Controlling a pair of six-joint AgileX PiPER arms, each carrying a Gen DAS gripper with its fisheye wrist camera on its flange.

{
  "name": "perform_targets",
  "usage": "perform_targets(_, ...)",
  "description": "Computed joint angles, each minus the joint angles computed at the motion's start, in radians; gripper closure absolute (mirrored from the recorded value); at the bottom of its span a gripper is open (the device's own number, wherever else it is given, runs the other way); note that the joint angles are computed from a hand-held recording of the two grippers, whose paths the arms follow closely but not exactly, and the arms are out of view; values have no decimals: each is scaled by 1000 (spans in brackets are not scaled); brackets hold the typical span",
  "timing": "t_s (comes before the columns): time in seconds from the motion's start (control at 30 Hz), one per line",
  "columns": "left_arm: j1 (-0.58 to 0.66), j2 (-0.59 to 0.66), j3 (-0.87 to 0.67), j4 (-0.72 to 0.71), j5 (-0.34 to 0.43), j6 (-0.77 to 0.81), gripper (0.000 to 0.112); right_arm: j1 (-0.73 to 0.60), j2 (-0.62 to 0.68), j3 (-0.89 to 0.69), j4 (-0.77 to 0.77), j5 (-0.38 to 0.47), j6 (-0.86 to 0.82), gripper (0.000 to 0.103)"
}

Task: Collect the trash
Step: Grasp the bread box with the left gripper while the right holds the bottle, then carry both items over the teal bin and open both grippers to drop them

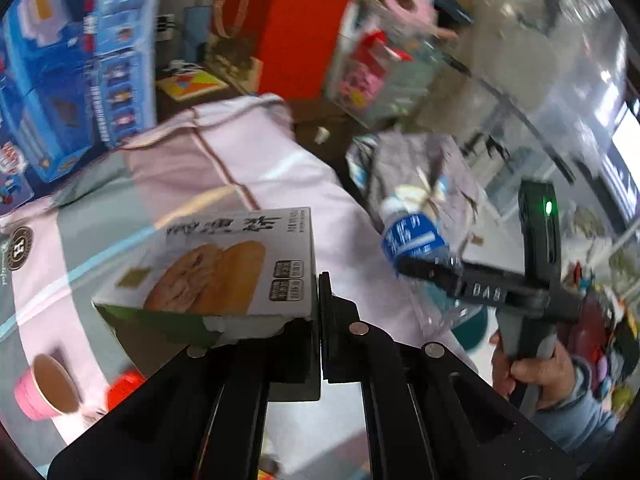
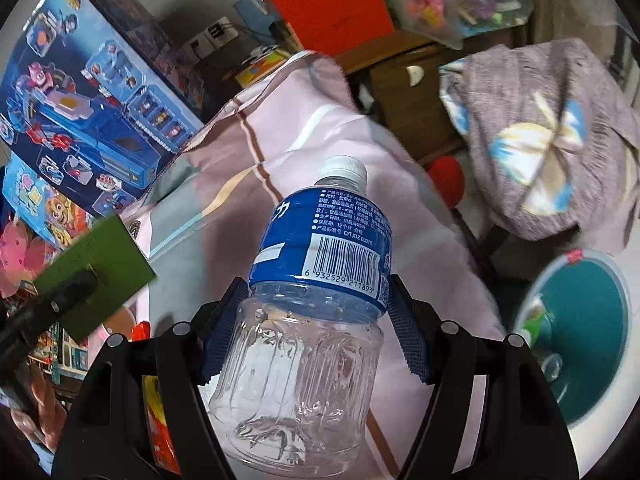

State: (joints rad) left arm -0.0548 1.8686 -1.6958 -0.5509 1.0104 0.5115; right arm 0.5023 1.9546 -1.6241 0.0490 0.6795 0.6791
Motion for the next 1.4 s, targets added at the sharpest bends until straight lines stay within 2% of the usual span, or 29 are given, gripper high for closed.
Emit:
perform_targets(0.17,-132,-80,123,19,-34,-29,109,-46,-204,271,-19,-89,44,36)
perform_targets(0.37,-344,-92,152,65,-78,-97,109,-173,-503,620,-52,-153,91,36)
perform_targets(0.47,-448,-50,125,90,-90,-141,109,-269,-622,759,-15,-159,45,36)
perform_targets(0.6,-560,43,43,128,-82,-198,108,-438,-723,899,143,-161,-151,36)
perform_targets(0.77,-661,201,-118,182,-33,-263,108,-604,-731,983,343,-170,-407,36)
perform_targets(0.87,-693,314,-254,204,30,-295,108,-678,-686,1005,468,-181,-560,36)
perform_targets(1.0,-721,458,-445,234,127,-341,104,-716,-611,1008,569,-201,-680,36)
perform_targets(1.07,-731,521,-527,258,166,-369,94,-723,-581,1007,602,-207,-719,36)
perform_targets(1.13,-733,557,-566,270,178,-386,79,-720,-552,1001,619,-213,-736,36)
perform_targets(1.2,-730,575,-583,264,187,-395,73,-717,-525,993,636,-217,-753,36)
perform_targets(1.23,-726,583,-591,263,192,-401,66,-714,-514,988,637,-220,-754,36)
perform_targets(1.4,-709,546,-520,250,149,-389,55,-701,-482,973,636,-229,-751,36)
